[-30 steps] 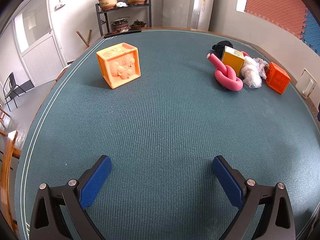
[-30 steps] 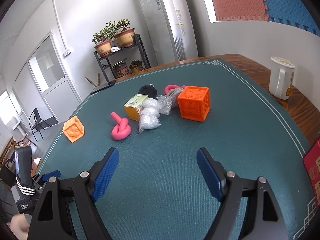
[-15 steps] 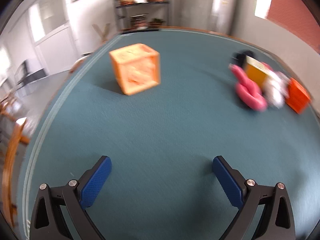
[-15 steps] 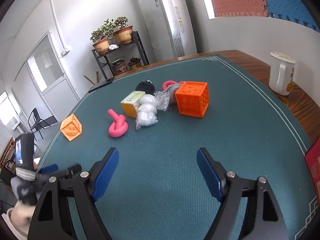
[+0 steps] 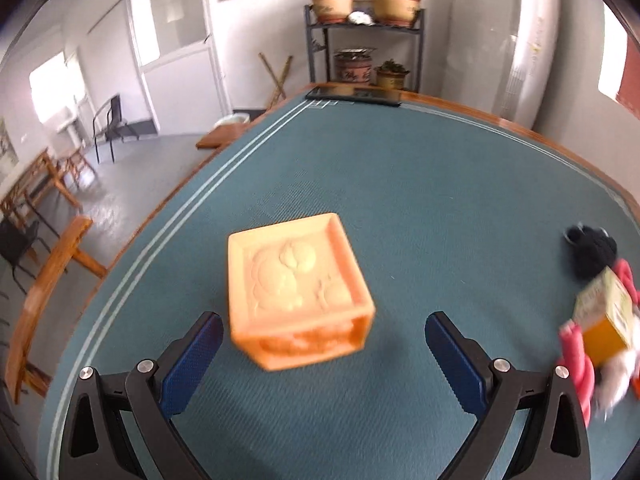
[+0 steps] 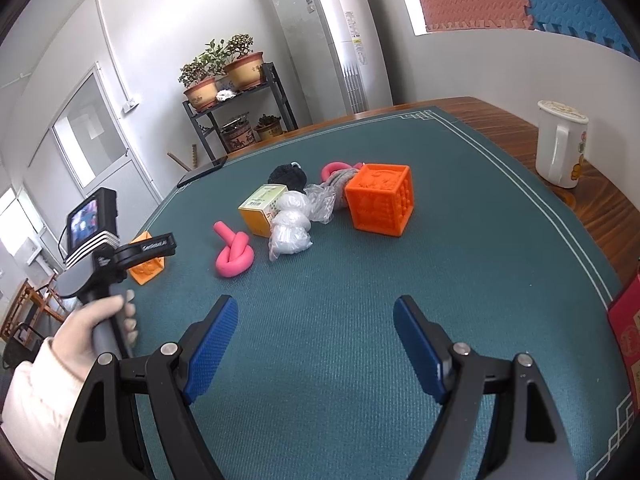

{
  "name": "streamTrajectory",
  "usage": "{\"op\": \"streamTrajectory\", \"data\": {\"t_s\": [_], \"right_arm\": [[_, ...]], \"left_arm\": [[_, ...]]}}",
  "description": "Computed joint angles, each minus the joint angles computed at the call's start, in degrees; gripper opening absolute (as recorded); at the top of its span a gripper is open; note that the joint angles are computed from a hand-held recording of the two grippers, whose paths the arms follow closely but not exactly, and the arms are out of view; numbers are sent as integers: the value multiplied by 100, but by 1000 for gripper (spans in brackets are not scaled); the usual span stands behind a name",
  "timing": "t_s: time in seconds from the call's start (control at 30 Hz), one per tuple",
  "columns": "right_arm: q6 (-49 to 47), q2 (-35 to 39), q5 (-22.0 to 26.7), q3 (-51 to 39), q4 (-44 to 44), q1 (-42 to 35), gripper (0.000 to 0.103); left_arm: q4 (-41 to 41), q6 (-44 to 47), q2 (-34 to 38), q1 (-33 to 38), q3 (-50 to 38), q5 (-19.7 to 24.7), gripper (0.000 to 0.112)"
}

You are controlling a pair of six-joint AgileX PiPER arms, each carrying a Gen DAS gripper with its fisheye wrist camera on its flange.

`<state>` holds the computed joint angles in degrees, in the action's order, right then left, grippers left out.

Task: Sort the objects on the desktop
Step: 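Grasp the light-orange rubber cube with the left gripper, then grasp the orange rubber cube with the right gripper while the left gripper holds its cube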

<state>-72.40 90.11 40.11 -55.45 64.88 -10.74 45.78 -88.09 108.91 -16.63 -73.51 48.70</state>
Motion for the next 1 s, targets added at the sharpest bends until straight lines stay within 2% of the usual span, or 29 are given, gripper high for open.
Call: {"op": "streamTrajectory", "data": {"t_s": [0.1,0.17,0.23,0.27,0.3,0.47,0.5,0.67,0.77,0.87,1.0], "right_arm": [[-9,-2,-32,17,-33,45,83],[-20,-2,-71,35,-49,71,83],[-9,7,-142,44,-81,114,83],[-8,10,-178,51,-93,131,83],[-14,18,-230,58,-98,156,83],[-83,29,-382,86,-8,156,83],[-96,42,-414,81,28,134,83],[-99,176,-672,8,172,71,83],[439,407,-768,-238,-171,39,83],[1235,598,-673,-673,-756,25,83],[2296,833,-910,-1508,-1827,388,83]], "left_arm": [[33,-291,-180,268,432,-585,103],[140,-491,-246,346,614,-767,100],[230,-611,-347,430,793,-1040,79],[305,-629,-355,409,783,-1005,62],[403,-672,-400,385,835,-1027,60],[812,-965,-698,362,1277,-1737,58],[940,-1081,-805,287,1382,-1802,54],[1348,-1287,-1099,-164,1565,-2052,54],[1260,-1101,-1180,-248,1599,-2363,54],[1167,-944,-1239,-390,1591,-2456,54],[861,-561,-1142,-352,1468,-2616,54]]}}
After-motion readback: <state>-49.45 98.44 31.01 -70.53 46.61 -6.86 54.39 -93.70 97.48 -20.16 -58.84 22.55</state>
